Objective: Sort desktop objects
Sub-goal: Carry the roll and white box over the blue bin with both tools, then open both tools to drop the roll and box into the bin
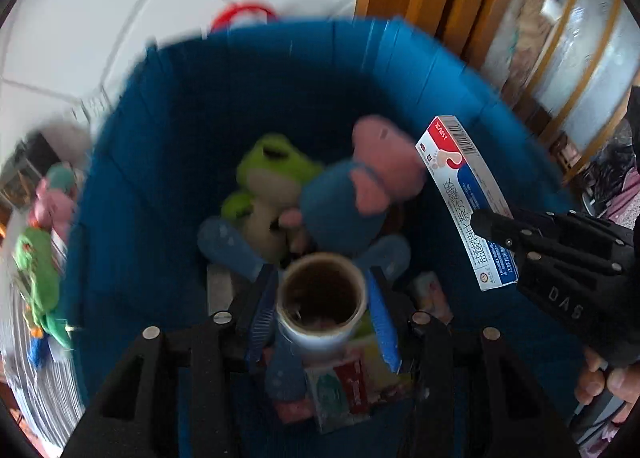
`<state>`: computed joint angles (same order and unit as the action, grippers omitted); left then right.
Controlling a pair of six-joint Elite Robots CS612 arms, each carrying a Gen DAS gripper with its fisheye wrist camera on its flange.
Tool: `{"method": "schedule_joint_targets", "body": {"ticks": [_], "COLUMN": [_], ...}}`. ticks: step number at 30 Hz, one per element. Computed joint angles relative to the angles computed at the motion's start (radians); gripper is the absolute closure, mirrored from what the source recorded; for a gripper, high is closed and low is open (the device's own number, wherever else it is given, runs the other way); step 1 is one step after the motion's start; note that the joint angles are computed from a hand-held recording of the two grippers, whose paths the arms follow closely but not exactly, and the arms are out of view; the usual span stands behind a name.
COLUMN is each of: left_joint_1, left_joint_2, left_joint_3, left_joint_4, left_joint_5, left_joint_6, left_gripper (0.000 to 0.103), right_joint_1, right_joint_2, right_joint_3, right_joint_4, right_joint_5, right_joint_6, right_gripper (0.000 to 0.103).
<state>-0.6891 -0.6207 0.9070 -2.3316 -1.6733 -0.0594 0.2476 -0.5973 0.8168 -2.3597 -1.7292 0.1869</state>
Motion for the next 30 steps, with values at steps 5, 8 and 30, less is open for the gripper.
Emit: {"method": "schedule_joint_targets", "body": {"ticks": [5, 8, 30], "left_joint_1": [-0.005, -0.008, 0.006], "left_joint_2": [0.092, 0.115, 0.127], "left_joint_3": [-0.164, -0.186, -0.198], "left_joint_4": [0.251, 0.299, 0.198], "left_joint_5": [0.004, 0.007, 0.050], "left_joint_6": [0.005, 0.012, -0.045], "left_gripper": [0.058, 0.058, 0.058], "right_joint_1": [-0.021, -0.028, -0.014], "right_joint_2": [0.119, 0.164, 0.144], "right_joint_3": [-0.209, -0.286, -0.302], "right_joint_4": [0.356, 0.498, 0.504], "right_joint_5": [0.050, 0.083, 0.025], "right_joint_6": [0.003, -0.027, -0.120], "right_gripper": [0.080, 0.080, 0.000]}}
